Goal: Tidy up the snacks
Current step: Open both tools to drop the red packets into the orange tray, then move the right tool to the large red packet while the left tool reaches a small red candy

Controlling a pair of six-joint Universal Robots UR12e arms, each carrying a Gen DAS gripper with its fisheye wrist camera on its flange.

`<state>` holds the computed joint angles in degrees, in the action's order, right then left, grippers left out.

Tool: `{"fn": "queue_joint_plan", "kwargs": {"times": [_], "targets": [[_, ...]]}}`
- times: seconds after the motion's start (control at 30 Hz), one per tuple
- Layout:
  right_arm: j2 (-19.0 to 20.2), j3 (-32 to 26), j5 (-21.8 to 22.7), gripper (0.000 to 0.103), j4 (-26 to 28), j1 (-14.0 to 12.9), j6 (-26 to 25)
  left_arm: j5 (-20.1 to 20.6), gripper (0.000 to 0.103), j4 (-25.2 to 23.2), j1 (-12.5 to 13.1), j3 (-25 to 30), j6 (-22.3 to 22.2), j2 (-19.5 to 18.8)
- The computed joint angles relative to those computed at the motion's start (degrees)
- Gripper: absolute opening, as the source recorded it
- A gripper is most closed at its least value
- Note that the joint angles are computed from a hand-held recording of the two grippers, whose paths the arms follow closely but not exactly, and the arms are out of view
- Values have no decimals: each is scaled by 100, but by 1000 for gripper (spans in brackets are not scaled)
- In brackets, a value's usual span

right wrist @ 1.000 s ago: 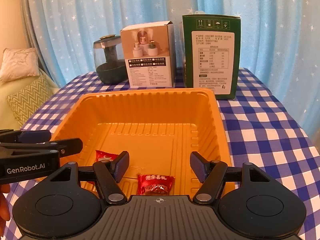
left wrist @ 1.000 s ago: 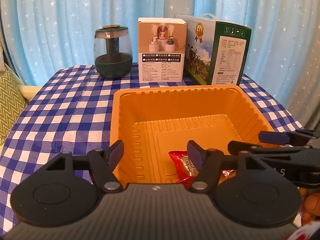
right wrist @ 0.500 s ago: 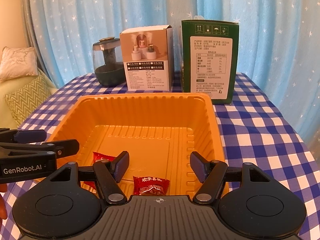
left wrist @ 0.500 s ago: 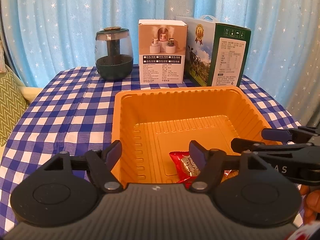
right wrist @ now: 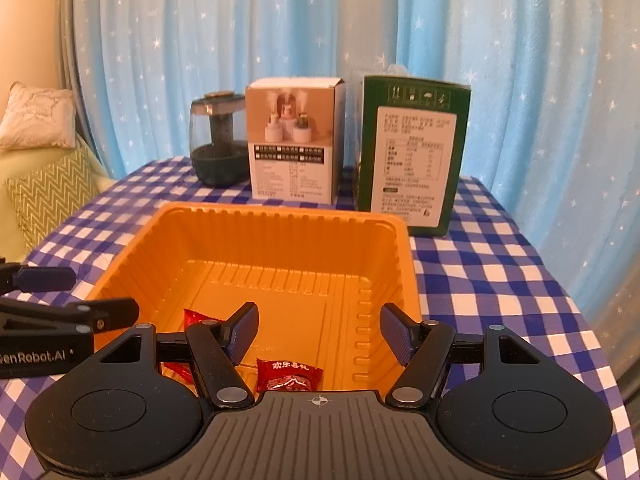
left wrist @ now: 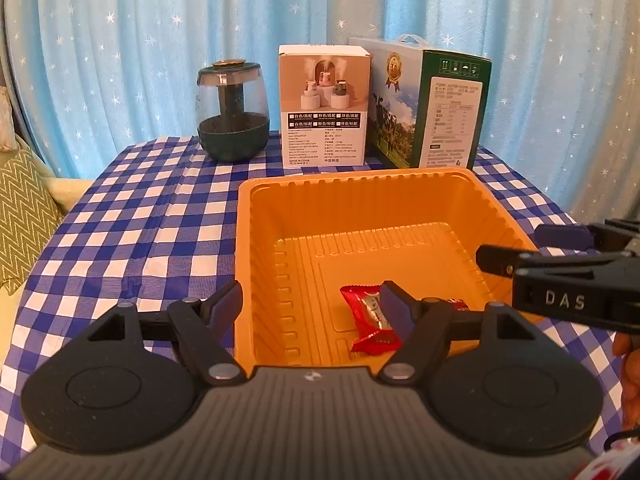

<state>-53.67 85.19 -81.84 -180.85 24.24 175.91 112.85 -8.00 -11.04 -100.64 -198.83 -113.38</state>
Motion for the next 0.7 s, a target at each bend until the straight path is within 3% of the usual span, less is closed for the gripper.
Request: {"fn": "queue_joint_plan", "kwargs": {"times": [0.33,0.7], "targets": [[-252,381,-123,67,-331,20,-134,154,73,96,-151,-287,-41,233],[-779,1231,191,67,-476,-139,158,73,73,156,-356,-799,-218,618]]}}
